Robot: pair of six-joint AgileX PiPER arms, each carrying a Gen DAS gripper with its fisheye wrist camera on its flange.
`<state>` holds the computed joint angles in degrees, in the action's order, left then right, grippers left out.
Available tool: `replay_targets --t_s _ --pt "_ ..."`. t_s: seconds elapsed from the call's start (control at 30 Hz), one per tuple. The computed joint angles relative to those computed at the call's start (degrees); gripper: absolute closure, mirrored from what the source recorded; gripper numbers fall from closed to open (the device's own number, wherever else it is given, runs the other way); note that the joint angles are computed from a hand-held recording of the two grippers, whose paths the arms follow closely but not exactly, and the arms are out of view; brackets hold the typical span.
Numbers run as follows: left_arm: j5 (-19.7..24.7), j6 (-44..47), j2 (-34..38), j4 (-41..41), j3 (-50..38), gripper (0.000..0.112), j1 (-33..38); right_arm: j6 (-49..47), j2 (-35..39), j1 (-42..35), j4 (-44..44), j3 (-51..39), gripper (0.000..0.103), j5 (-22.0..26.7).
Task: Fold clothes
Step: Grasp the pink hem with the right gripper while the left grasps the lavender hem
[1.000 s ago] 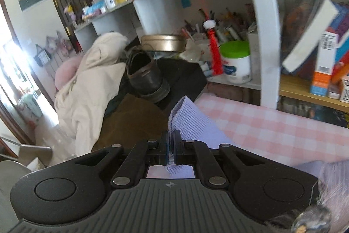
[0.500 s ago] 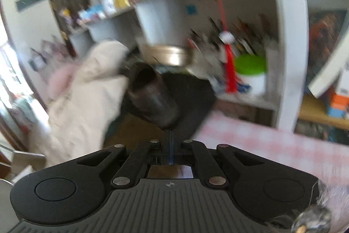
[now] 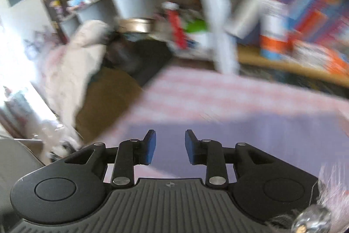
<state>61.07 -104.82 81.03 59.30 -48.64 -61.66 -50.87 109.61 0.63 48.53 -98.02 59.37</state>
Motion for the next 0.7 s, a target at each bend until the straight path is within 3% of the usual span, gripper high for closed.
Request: replay_targets --t_s 0.23,0.4,0.5,0.7 --pt "-20.1 8.3 10.4 0.2 -7.9 0.060 10.9 -5.9 -10.6 -23.0 -5.6 20.5 0.068 -10.0" --pt "-28.3 12.0 18.0 -3.2 -15.2 0.060 14.5 -2.8 -12.1 -36.1 -12.5 26.1 0.065 -17.7" --pt "-31.0 14.5 22.4 -5.5 -19.9 0.053 15.6 -2.2 -12.9 -40.8 -13.9 28.8 0.060 -21.0" --pt "-29.1 18.9 28.2 -12.1 -26.9 0.053 17.0 -1.8 -11.7 -45.0 -15.7 29.1 0.054 -24.0"
